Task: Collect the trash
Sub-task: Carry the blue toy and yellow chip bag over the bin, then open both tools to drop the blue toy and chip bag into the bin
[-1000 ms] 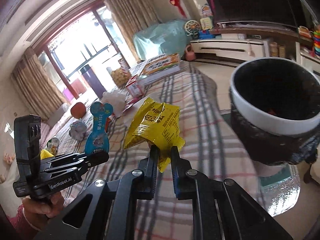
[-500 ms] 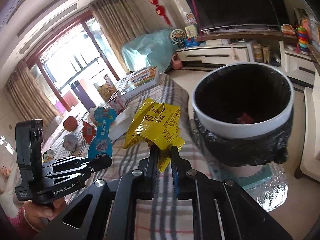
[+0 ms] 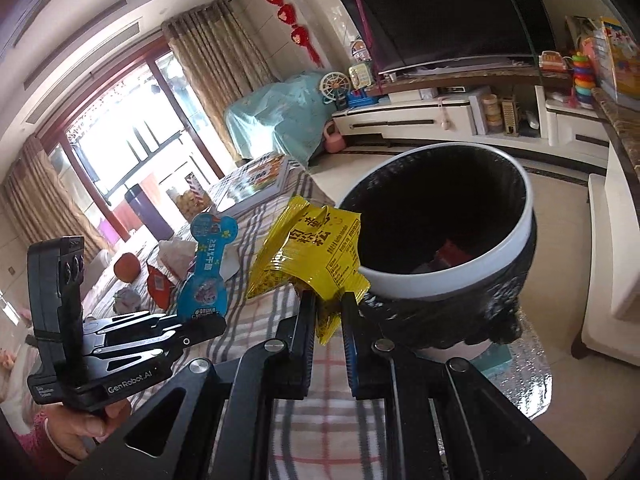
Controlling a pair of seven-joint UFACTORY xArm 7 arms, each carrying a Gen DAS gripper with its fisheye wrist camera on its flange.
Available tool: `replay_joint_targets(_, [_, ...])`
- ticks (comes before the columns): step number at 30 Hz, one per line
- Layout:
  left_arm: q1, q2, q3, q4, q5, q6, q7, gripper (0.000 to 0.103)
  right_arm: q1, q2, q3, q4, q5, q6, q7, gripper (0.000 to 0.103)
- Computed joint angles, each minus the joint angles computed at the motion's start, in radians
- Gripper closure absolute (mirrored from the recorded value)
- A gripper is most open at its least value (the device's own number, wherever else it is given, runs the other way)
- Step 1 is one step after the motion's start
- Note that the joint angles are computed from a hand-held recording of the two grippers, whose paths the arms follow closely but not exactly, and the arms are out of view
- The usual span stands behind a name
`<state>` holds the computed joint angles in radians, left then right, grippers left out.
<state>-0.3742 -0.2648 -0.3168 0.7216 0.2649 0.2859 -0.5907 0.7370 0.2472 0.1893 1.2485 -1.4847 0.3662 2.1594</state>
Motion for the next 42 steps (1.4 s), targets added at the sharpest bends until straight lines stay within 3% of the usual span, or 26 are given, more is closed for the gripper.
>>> replay_joint_targets(6, [-0.002, 0.062, -0.014, 0.069, 0.037, 0.019, -0.012, 0.087, -0.023, -0.028, -0.004, -0.030, -0.003, 0.001, 0.012, 0.090])
replay_joint_targets(20, [-0.075, 0.228, 0.026, 0.278, 0.129, 0.103, -0.009, 0.087, -0.087, -0.070, -0.007, -0.059, 0.080, -0.004, -0.088, 0.090])
replay_joint_targets(28, [-0.138, 0.348, 0.071, 0.434, 0.164, 0.177, 0.018, 0.087, -0.117, -0.053, -0.027, -0.044, 0.173, -0.026, -0.205, 0.090])
replay_joint_targets(40, [-0.194, 0.482, 0.120, 0.602, 0.113, 0.251, 0.097, 0.087, -0.130, -0.019, -0.068, -0.018, 0.350, -0.047, -0.403, 0.090])
replay_joint_targets(42, [-0.196, 0.496, 0.124, 0.619, 0.092, 0.257, 0.105, 0.087, -0.130, -0.014, -0.075, -0.017, 0.384, -0.052, -0.438, 0.086])
